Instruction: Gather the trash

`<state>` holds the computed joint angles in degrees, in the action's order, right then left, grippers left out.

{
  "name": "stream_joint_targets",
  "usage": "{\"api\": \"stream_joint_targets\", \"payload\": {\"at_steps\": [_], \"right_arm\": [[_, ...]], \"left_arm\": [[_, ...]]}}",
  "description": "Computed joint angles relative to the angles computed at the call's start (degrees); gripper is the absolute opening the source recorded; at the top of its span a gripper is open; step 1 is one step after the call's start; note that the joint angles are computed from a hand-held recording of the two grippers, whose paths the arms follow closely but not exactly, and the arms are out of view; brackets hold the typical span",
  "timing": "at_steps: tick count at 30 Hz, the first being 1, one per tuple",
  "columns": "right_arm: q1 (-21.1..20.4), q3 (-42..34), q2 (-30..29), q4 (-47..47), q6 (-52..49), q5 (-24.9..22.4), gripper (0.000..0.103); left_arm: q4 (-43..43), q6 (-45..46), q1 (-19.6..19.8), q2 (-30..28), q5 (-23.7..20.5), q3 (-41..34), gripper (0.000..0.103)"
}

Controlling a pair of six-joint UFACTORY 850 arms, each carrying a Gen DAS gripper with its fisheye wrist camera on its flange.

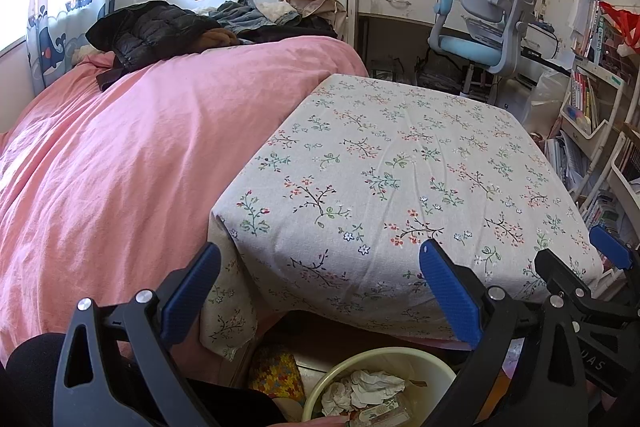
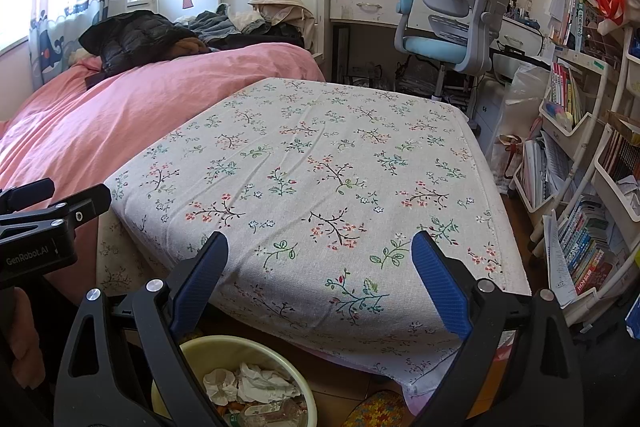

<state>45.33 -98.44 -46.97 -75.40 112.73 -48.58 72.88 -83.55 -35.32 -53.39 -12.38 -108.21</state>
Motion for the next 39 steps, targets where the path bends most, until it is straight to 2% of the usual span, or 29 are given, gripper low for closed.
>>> {"api": "stream_joint_targets", "payload": {"at_steps": [39], "right_arm": [[0.0, -0.1, 0.0, 0.1, -0.3, -0.1, 0.090]], "left_arm": [[0.5, -0.5, -0.3, 0.1, 0.1, 0.3, 0.095]]}}
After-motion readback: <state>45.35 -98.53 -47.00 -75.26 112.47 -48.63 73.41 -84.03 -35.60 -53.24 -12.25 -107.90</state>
